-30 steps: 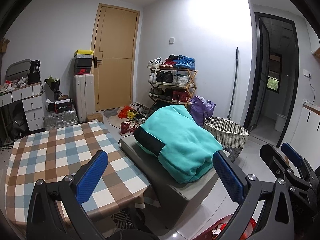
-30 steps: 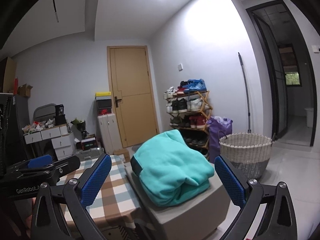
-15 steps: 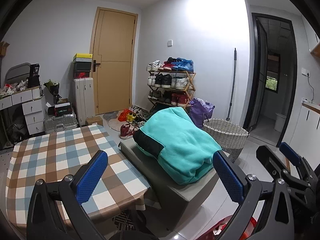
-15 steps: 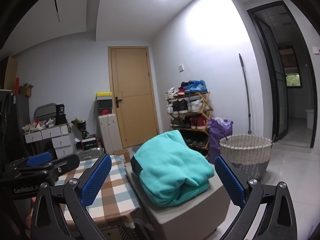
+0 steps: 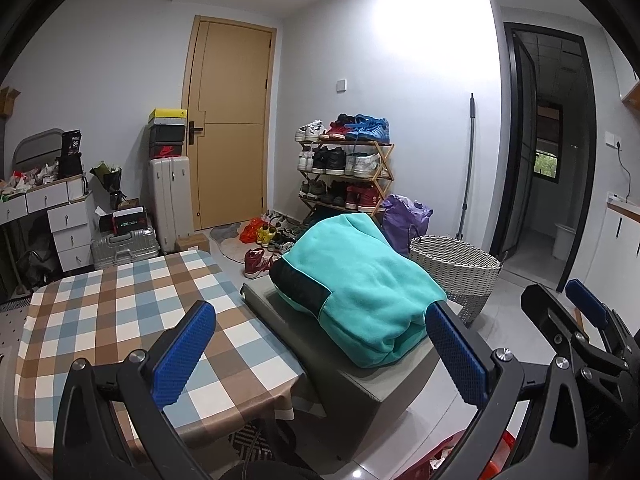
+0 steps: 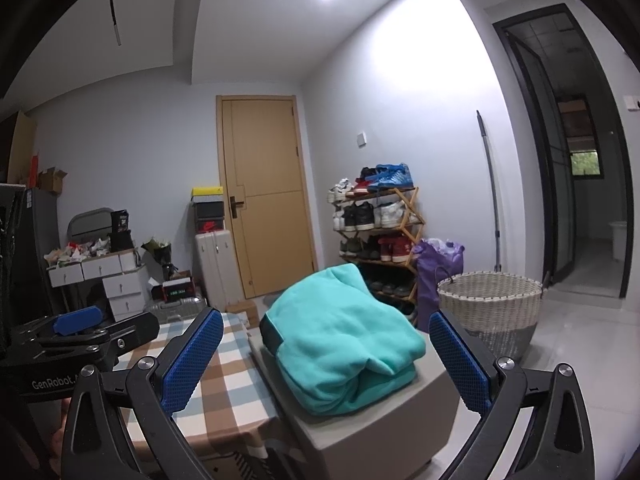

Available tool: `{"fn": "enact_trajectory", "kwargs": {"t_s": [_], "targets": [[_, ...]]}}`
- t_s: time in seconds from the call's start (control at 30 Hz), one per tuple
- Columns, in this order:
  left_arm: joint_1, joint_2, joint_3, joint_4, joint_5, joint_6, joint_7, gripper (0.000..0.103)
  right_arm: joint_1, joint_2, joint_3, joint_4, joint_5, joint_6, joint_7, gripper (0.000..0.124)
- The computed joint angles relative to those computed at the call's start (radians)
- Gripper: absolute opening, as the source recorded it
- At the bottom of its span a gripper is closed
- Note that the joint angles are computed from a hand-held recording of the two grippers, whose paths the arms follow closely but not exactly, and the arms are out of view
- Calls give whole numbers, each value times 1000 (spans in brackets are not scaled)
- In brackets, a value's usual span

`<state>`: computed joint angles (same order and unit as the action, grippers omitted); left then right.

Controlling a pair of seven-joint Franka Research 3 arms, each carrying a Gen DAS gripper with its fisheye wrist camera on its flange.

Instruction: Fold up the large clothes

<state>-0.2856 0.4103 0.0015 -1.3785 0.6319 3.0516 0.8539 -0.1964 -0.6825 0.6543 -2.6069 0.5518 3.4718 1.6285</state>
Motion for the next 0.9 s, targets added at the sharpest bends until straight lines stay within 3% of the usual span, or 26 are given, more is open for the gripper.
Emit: {"fn": "enact_trajectory", "kwargs": {"t_s": [0.27,0.77,0.9], "targets": [[27,3,-38,2,-37,-9,53,102,-2,-8,1,-6,1,-9,19,103],[7,8,-20,4,-56,-5,60,102,-5,-14,-2,-8,-22,-16,41,103],[39,10,-65,3,-98,-15,106,102,-9,-17,-1,-9,-27,-18,49,103]]}}
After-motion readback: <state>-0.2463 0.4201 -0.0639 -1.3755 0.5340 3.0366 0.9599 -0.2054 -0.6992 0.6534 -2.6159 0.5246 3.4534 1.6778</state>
